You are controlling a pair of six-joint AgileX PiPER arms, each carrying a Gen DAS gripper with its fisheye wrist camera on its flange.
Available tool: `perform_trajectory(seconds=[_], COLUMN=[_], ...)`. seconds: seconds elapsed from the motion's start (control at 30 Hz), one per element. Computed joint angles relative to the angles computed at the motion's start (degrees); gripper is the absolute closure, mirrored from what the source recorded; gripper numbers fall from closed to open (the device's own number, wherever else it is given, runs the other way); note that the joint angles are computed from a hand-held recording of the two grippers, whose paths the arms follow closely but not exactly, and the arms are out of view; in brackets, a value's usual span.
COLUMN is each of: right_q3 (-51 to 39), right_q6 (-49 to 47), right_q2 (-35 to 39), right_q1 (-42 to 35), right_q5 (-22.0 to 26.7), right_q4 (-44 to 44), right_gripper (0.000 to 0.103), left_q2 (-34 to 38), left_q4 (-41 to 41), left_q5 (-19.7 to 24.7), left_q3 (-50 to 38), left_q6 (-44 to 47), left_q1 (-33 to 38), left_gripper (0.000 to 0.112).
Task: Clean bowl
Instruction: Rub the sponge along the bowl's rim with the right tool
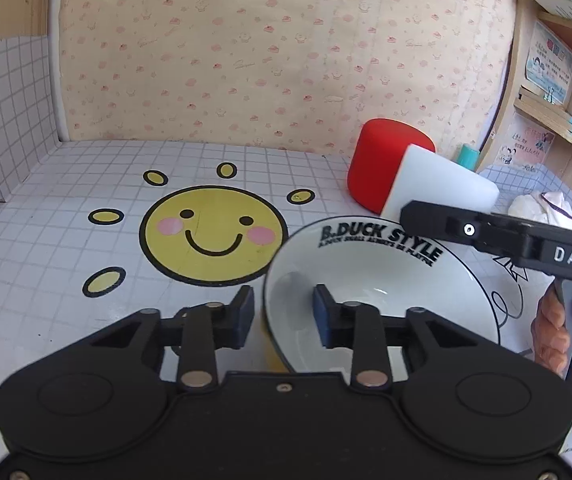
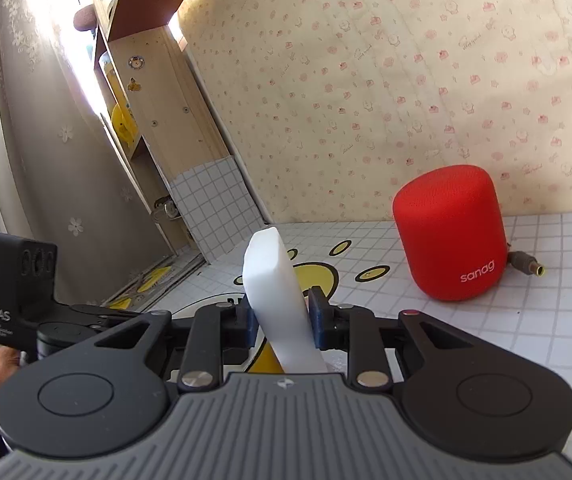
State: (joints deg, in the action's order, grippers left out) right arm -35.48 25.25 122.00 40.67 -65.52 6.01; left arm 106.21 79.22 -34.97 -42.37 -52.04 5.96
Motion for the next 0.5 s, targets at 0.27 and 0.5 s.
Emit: perform_trajectory(seconds=[0.27, 0.5], right_q3=[-3.52, -3.75], right_q6=[-2.30, -5.84], right_q2=[-2.47, -3.78], right_q1=[-0.29, 2.18], right_q5=[5.93, 8.40], right_q4=[-0.25, 3.10], right_gripper=[0.076, 0.076], left_q2=[-4.72, -4.93], left_q4=[-17.63, -23.70], left_q5=[4.39, 3.11], left_q3=[7.94, 10.26], left_q6=[5.38, 5.08], left_q1=[-2.99, -3.11], left_gripper=[0.089, 0.088])
